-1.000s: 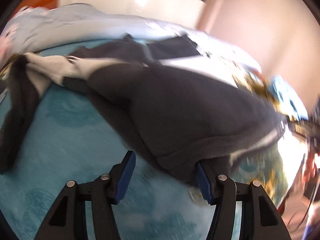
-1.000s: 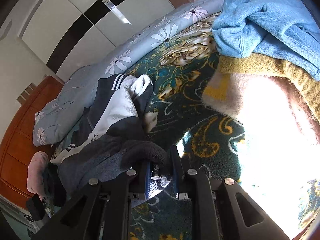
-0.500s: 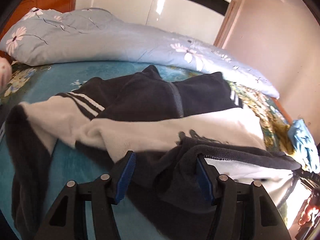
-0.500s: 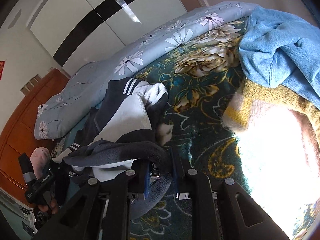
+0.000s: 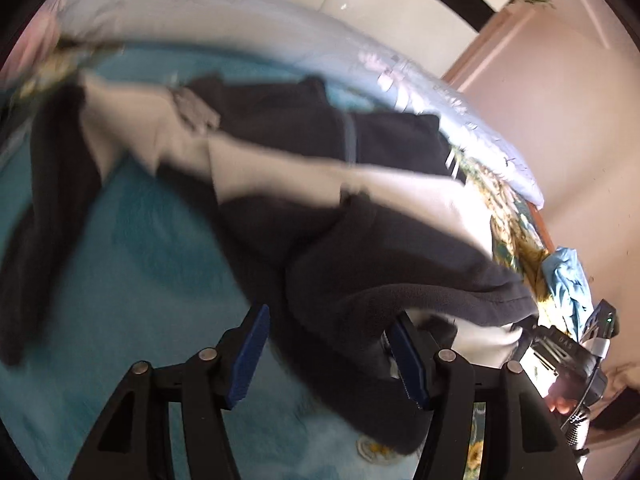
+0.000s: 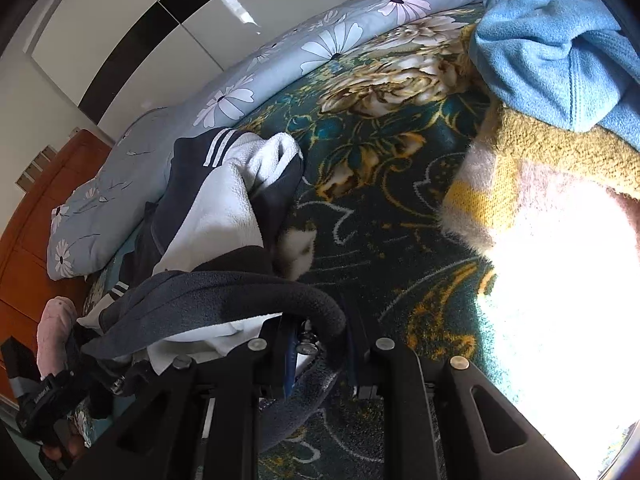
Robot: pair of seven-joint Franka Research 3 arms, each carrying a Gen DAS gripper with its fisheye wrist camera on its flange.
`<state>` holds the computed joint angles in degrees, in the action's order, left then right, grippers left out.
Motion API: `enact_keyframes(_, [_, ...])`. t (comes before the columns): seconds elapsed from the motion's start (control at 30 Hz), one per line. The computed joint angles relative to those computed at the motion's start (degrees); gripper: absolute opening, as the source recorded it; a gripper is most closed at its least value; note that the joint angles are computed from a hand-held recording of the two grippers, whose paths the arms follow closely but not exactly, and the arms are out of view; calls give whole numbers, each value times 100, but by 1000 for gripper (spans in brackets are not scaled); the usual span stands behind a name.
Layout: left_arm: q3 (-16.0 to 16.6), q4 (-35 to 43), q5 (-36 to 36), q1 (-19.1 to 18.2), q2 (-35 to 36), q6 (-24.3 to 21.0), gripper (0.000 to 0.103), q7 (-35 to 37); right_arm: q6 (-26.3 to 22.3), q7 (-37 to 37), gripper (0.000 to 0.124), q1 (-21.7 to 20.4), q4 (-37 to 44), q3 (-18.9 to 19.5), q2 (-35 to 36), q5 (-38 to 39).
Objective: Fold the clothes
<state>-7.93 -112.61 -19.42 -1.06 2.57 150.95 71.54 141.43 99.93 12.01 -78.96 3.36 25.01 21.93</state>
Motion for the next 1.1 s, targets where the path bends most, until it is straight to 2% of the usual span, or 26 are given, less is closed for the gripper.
enact_keyframes(0.07, [-47,-79,-271,-25,56,-88,64,-46,10,1,19,10,-43,1,-38,0])
enact_keyframes(0.23, [-111,-381,-86,-164,10,501,62,-522,21,-56,19,-3,-135,3,-130,21])
enact_keyframes(0.27, [-101,-402,124,-190,-5,570,57,-718,25,-69,19,-6,-153,3,-144,27])
enact_keyframes(0.3, [-77,-393,407,-207,-9,537,44,-953,29,-85,19,-10,-171,5,-156,35])
enact_keyframes(0.33, [-57,-380,685,-221,-12,498,37,-1182,41,-103,19,-10,-187,7,-168,41])
enact_keyframes(0.37, [-42,-376,895,-227,-20,466,20,-1363,63,-125,19,-5,-200,10,-181,39])
enact_keyframes(0.4, [-35,-423,821,-201,-54,501,14,-1349,90,-155,19,4,-209,12,-197,30])
enact_keyframes(0.53, [55,-571,606,-89,-296,507,8,-982,201,-348,19,25,-246,60,-296,60])
enact_keyframes(0.63, [171,-656,1266,-6,-672,512,7,-968,285,-592,19,72,-296,102,-428,41])
enact_keyframes(0.77, [323,-944,2005,141,-1425,599,8,-719,679,-1213,18,121,-664,262,-859,290])
enact_keyframes(0.83, [506,-1111,2014,67,-1731,683,8,-259,914,-1630,18,129,-932,378,-1134,606])
enact_keyframes(0.97, [546,-1523,2373,69,-2102,488,11,181,1243,-2163,18,289,-1621,415,-1729,958])
enact_keyframes(1.07, [818,-1895,1873,-206,-2139,397,11,619,1195,-1951,18,448,-2045,278,-1955,588])
enact_keyframes(1.1, [816,-1995,1773,-228,-2118,413,11,642,1104,-1754,18,479,-2139,222,-1962,399])
